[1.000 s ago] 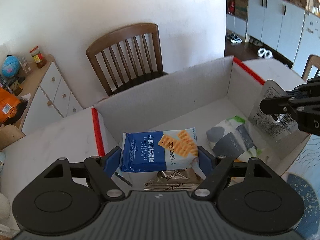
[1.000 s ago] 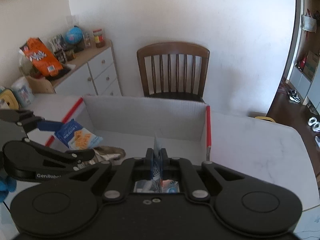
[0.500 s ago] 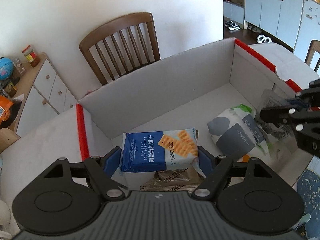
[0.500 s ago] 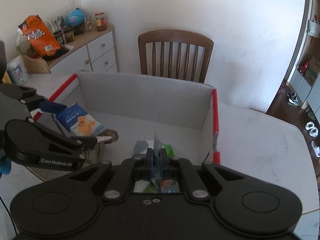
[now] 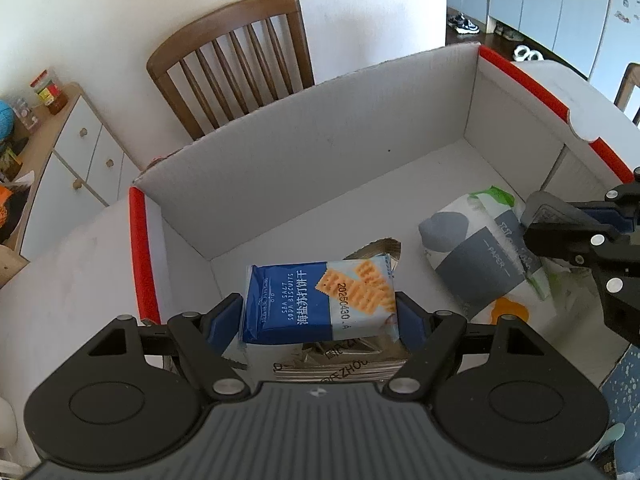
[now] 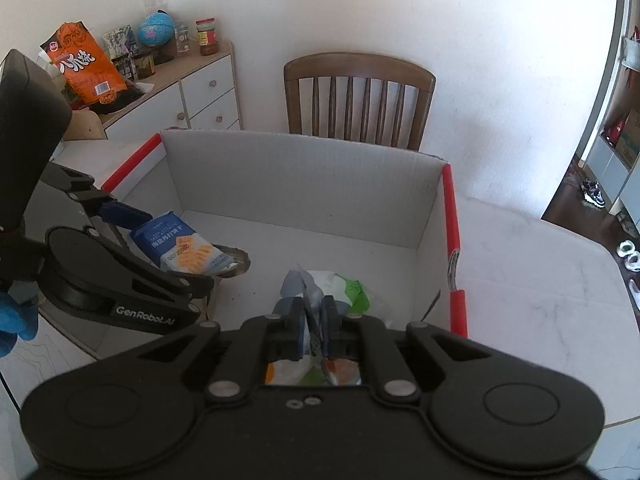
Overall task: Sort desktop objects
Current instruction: 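Lower the biscuit packet into the box with the left gripper while the right gripper lowers the sausage pouch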
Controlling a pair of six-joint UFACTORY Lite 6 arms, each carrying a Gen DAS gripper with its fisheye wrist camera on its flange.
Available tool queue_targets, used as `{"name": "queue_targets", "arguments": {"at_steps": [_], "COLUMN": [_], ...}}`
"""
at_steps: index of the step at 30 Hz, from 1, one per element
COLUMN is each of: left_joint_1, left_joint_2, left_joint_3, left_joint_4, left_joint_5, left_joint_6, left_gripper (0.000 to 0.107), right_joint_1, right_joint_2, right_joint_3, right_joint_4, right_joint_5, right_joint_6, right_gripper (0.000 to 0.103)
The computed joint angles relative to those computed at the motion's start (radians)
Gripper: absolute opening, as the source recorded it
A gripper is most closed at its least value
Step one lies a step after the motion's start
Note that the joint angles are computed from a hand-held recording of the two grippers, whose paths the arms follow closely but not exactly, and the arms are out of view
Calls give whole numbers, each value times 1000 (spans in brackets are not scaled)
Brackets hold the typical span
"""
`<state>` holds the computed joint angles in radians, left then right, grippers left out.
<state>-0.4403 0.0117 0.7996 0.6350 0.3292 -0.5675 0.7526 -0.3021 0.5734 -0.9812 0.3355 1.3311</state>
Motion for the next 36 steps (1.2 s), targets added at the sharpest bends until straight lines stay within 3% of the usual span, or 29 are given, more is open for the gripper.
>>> {"name": "queue_targets", "arguments": {"at_steps": [9,16,23,30,36], "left_joint_1": [-6,20,32,30,34], "left_joint_2": [43,11,-39,-98,-157], "left_joint_3": [39,21,-11,-30,-56], "left_joint_4": [-79,-168,-220,-268,-295], "left_joint_5": [41,25,17,26,28], "left_joint_6": [92,170,204,241,263], "left_gripper": [82,85,87,88,98], "right_joint_1": [-17,-29,-38,-33,-37], "right_joint_2": [4,-56,-125,-190,-241], "right_joint_3": [10,-18,-29,-34,-45], "right_joint_4": [146,331,452,455,459], "right_joint_5": [-19,-40,-19,29,53], "right_joint_6": [-140,-339,-476,-485,-487], "right_gripper": [16,39,47,55,65]}}
